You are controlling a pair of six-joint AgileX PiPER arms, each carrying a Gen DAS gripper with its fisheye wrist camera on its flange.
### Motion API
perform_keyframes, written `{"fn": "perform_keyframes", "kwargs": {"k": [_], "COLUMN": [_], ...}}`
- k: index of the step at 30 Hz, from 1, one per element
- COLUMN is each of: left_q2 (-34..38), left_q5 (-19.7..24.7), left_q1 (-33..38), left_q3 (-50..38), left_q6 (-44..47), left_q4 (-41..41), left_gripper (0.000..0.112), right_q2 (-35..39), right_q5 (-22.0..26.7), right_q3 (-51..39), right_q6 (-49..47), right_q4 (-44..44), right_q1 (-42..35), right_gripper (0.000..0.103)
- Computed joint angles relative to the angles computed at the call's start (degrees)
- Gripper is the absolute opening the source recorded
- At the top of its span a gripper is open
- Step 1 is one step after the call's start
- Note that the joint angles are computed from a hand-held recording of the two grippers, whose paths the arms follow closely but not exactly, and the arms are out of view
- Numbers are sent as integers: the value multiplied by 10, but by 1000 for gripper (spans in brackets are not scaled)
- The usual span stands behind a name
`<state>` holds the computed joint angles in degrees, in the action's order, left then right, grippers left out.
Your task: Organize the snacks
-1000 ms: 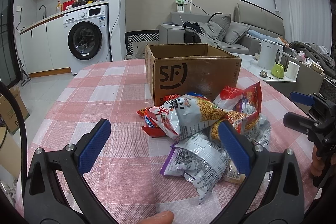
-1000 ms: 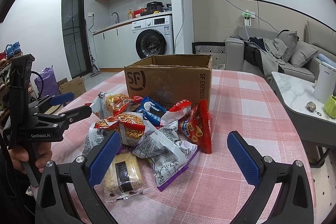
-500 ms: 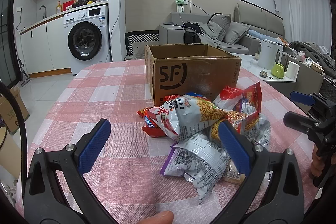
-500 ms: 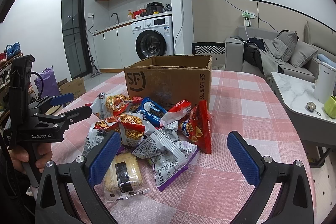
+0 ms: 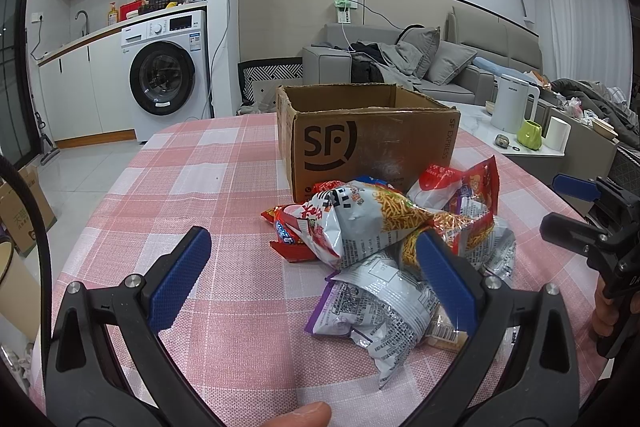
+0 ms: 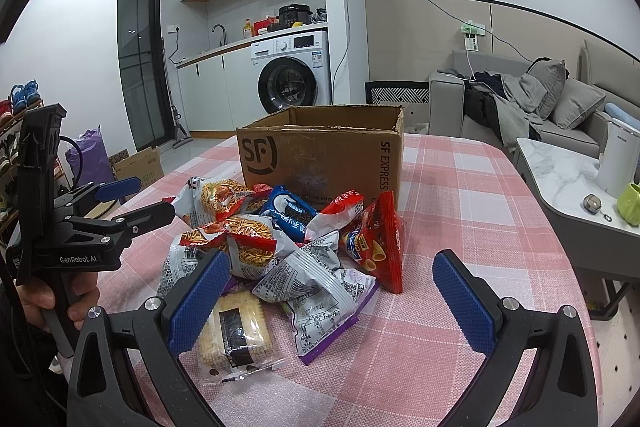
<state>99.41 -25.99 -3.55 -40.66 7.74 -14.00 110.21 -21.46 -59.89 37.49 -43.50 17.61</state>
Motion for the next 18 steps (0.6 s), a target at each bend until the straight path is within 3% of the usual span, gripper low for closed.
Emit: {"fn": "perform_keyframes", "kwargs": {"k": [10, 18], "left_q2": [-2, -5], "left_q5": [-1, 26], "left_q1": [-4, 8], "left_q3": [1, -9], "left_q6": [10, -13], "left_q4": [-9, 25], "left_gripper": [102, 102], "right_q2": [3, 19], "right_q5": [5, 69], "right_q3": [-4, -47], "right_q6": [-5, 83], "right_q4": [-3, -78], "right_q1": [-1, 13], "right_gripper": [103, 103]}}
